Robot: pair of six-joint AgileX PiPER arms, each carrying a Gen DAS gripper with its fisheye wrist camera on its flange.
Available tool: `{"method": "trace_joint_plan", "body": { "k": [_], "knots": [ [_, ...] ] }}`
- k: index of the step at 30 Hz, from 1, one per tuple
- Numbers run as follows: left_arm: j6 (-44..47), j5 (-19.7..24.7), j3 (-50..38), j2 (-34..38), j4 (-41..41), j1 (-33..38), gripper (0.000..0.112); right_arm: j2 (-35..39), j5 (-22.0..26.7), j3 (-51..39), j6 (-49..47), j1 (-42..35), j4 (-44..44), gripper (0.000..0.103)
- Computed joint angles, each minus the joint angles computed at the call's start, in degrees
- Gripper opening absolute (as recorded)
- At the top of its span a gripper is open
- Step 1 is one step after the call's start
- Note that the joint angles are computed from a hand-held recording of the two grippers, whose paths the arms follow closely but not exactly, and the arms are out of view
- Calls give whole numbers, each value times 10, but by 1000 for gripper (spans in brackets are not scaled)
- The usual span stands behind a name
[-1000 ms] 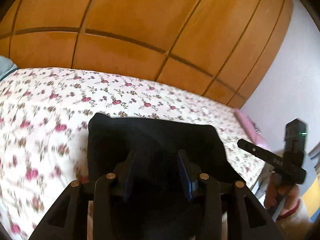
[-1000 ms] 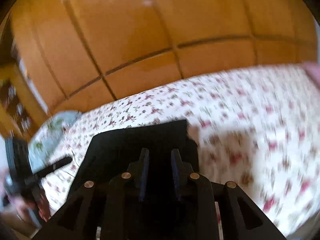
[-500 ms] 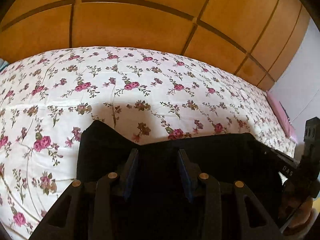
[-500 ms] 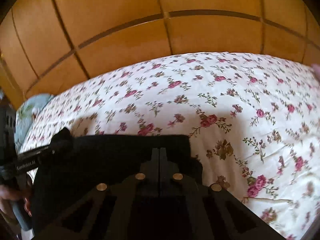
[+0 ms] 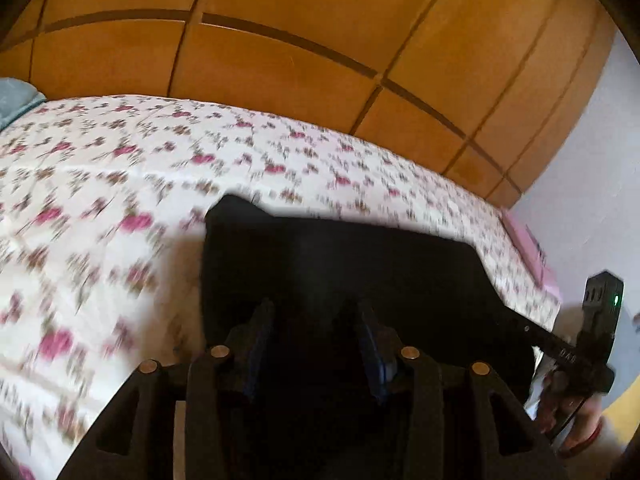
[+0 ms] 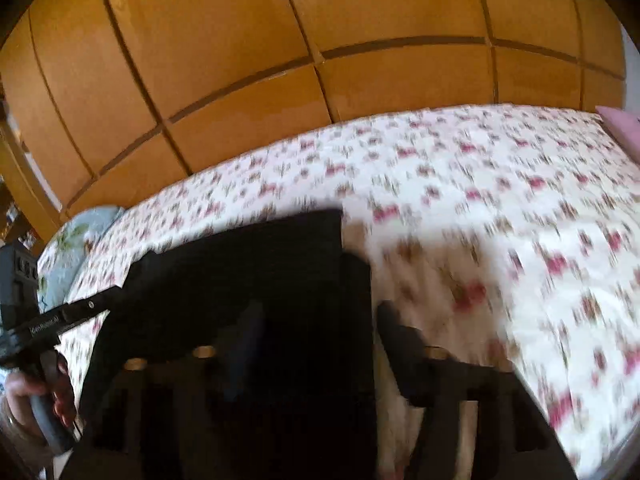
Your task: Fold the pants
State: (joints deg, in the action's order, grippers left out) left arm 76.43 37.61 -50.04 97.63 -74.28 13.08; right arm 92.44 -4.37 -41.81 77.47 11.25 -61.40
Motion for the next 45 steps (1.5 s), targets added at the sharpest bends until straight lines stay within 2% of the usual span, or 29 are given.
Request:
{"method": "trace_joint_plan", "body": {
  "k": [1, 3, 5, 7, 8, 11, 12, 14, 17, 22, 25, 31, 36, 40, 43, 45],
  "knots": [
    [55, -2, 34, -16, -29, 8, 43, -9, -3, 20, -2, 0, -3, 61],
    [147, 2, 92, -43, -84, 28, 43, -26, -52, 71, -44, -25, 42, 62],
    [228, 17, 142, -66, -132, 52, 44, -24, -151, 116, -13, -84, 36, 63],
    [240, 32, 163, -82, -128, 77, 47, -8, -215, 136, 10, -120, 29, 63],
    [224, 40, 161, -84, -110, 88, 49, -4, -227, 139, 9, -124, 35, 63],
    [108, 97, 111, -56, -17, 130, 53, -9, -220, 126, 50, -121, -5, 63],
    [68, 101, 94, -47, 6, 135, 55, -8, -225, 118, 79, -127, -39, 63],
    [-15, 80, 65, -35, 47, 131, 55, -4, -232, 103, 117, -137, -88, 64],
    [-68, 88, 37, -15, 75, 129, 58, 4, -240, 91, 129, -146, -113, 65],
    [-70, 71, 30, -15, 79, 104, 62, 39, -265, 57, 181, -159, -179, 71],
    [-69, 54, 27, -17, 81, 88, 64, 58, -282, 41, 192, -164, -191, 72],
    [-80, 50, 15, -8, 90, 73, 69, 89, -300, 3, 226, -164, -234, 72],
    [-76, 66, 7, 3, 95, 58, 72, 114, -312, -17, 216, -158, -228, 72],
    [-58, 50, 16, -1, 85, 43, 80, 118, -313, -14, 188, -151, -200, 72],
    [-68, 63, 13, 7, 88, 48, 81, 116, -324, -14, 199, -156, -221, 72],
    [-79, 100, 5, 23, 94, 66, 81, 109, -337, -15, 227, -167, -266, 72]
  ]
}}
